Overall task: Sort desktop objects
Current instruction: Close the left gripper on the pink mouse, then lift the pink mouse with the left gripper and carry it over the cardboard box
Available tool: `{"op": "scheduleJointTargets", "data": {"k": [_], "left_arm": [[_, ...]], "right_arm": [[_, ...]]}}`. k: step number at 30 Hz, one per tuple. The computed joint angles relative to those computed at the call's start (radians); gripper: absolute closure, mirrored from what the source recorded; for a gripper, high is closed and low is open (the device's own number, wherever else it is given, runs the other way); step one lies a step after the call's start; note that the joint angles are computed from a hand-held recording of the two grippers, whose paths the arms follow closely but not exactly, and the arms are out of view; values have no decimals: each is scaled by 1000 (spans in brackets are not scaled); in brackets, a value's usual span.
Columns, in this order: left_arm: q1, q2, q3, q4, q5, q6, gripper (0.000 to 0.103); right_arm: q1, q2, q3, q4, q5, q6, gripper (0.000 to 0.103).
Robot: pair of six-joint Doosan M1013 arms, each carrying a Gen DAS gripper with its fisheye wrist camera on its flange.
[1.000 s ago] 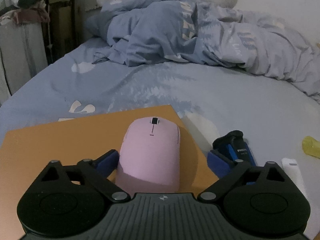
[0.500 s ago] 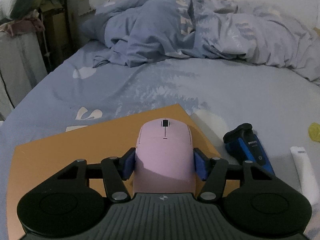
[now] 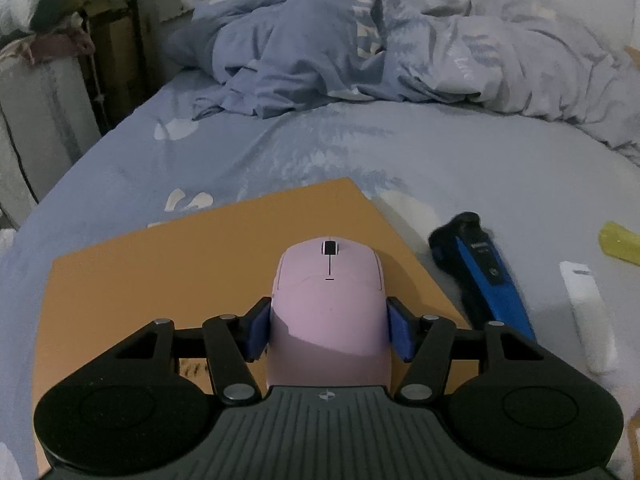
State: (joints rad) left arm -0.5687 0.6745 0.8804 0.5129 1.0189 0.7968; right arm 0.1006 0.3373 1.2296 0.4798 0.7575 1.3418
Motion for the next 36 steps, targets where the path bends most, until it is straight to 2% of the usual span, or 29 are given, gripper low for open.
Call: {"op": "scheduleJointTargets", "data": {"k": [12, 20, 30, 36], "left_arm": [[-44, -84, 75, 82, 10, -84, 43], [-101, -177, 151, 181, 6, -204, 43], [-196, -250, 164, 292, 18, -290, 43], [-248, -241, 135, 312, 4, -286, 43]], "right_arm": [[-7, -64, 53, 29, 1, -22, 0], [-30, -147, 113, 65, -16, -77, 0], [-110, -275, 188, 203, -8, -191, 0], [-164, -335, 225, 205, -6, -223, 0]]}}
